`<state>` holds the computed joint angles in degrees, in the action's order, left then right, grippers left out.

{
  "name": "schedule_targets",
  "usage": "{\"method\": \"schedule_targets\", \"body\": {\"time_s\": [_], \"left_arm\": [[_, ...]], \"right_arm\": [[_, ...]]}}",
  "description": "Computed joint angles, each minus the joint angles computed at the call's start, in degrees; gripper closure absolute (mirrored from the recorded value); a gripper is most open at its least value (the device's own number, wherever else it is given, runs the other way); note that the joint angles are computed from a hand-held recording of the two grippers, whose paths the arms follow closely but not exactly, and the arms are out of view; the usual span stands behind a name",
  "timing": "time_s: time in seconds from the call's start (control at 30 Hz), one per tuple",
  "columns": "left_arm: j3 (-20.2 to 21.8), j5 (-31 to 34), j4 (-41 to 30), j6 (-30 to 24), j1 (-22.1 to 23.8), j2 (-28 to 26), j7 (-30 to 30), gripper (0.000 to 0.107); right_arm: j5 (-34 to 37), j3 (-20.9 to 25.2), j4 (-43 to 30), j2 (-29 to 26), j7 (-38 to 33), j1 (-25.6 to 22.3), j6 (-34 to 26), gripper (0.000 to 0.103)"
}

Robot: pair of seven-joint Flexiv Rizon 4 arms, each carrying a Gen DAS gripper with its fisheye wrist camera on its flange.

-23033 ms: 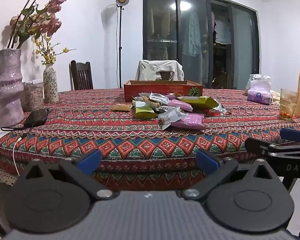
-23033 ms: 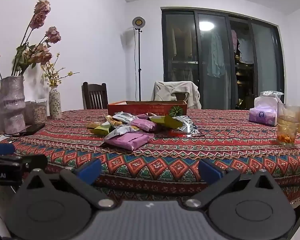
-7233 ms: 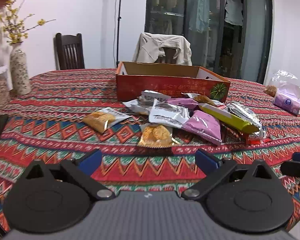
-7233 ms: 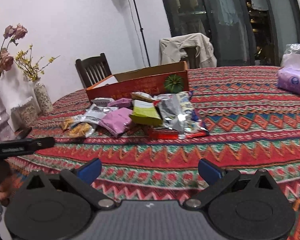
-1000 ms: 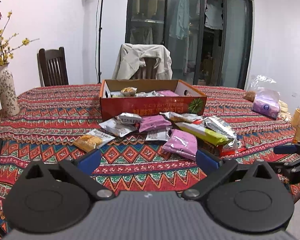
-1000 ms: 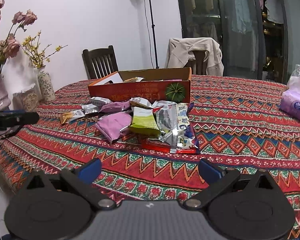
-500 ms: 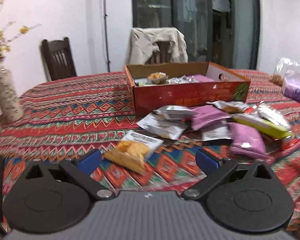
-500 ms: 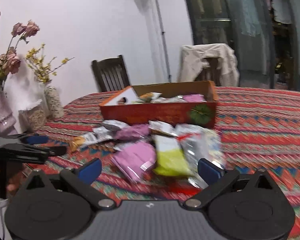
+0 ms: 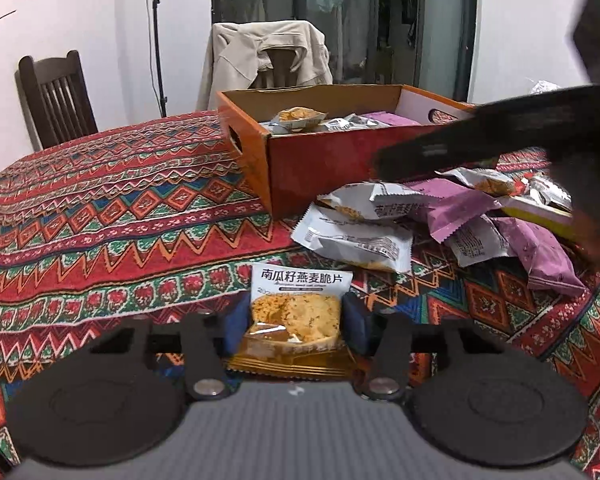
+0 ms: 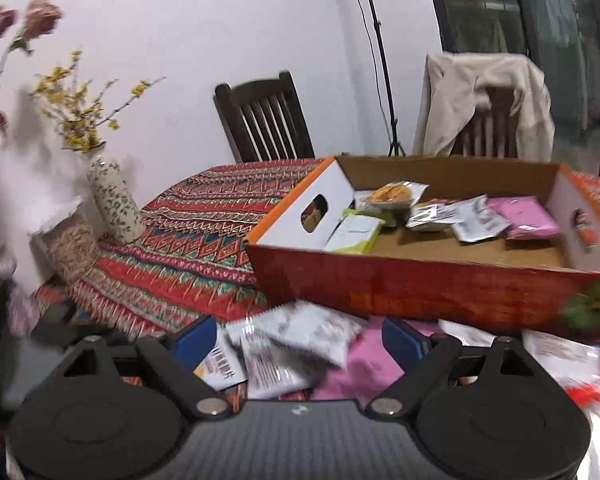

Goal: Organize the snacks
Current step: 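Grasp a pumpkin-seed oat cookie packet with the left tool while the right tool grasps a white packet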

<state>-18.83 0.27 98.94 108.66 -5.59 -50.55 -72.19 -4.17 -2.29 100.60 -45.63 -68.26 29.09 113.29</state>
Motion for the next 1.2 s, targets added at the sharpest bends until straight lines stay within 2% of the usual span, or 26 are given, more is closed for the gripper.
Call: {"method": "schedule_targets", "body": {"time_s": [0.1, 0.17, 0.23, 0.3, 0.37, 0.4, 0.5, 0.63, 0.7, 0.8, 0.97, 1.03, 1.13, 1.2], "left_arm": [[1.79, -2.28, 0.24, 0.79, -1.17, 0.51, -1.99, 0.063], [2.79, -3.97, 0.79, 1.10, -1.55, 1.11, -3.92, 0.064], [2.85, -5.07, 1.56, 1.10, -1.06, 1.91, -5.97, 0.064], [2.30, -4.86, 2.57, 1.66, -0.17, 2.76, -7.50, 0.064], [2.27, -4.29, 3.95, 2.45, 0.10, 3.95, -8.68, 0.064], [2.61, -4.13, 4.84, 2.98, -0.16, 4.72, -9.27, 0.064], [3.98, -3.93, 8.10, 5.85, -1.72, 7.16, -11.49, 0.064], [4.39, -3.41, 13.19, 11.04, -3.31, 10.42, -16.14, 0.064], [5.56, -4.16, 15.25, 13.46, -5.57, 11.47, -18.28, 0.064], [6.73, -5.92, 17.27, 14.96, -9.29, 12.43, -20.80, 0.064], [7.35, -7.48, 17.52, 13.28, -14.31, 11.76, -22.65, 0.064], [8.96, -9.57, 16.73, 10.81, -17.65, 11.35, -21.57, 0.064], [16.07, -16.83, 15.07, 8.01, -27.29, 10.28, -17.82, 0.064], [19.36, -20.98, 14.66, 7.08, -31.75, 9.58, -15.65, 0.064]], "right_arm": [[1.23, -3.56, -6.69, -3.66, 2.52, 2.53, -5.97, 0.021], [-0.09, -3.07, -9.32, -5.35, 3.99, 1.72, -8.65, 0.036], [-1.91, -1.55, -9.97, -6.20, 4.54, 0.48, -9.52, 0.042], [-2.53, -3.08, -9.11, -6.47, 4.46, 1.85, -8.49, 0.043], [-4.02, -1.99, -8.37, -5.89, 3.92, 1.11, -8.82, 0.052], [-4.53, -1.72, -7.74, -5.45, 3.59, 0.97, -8.54, 0.053], [-2.84, -5.85, -4.22, -3.79, 2.28, 4.68, -4.97, 0.056], [3.30, -10.41, 3.86, 0.02, -2.62, 9.99, 2.64, 0.056], [7.07, -11.82, 8.54, 2.42, -5.78, 12.30, 6.02, 0.056], [11.50, -11.31, 17.35, 6.62, -11.11, 13.86, 12.74, 0.056], [22.26, -11.31, 28.14, 10.76, -18.27, 17.66, 17.05, 0.056], [24.47, -8.93, 30.97, 11.22, -19.01, 16.79, 17.74, 0.056], [25.75, -3.85, 33.70, 10.47, -19.13, 13.38, 20.25, 0.056], [26.91, -1.65, 34.51, 9.39, -19.81, 12.10, 22.35, 0.054]]}}
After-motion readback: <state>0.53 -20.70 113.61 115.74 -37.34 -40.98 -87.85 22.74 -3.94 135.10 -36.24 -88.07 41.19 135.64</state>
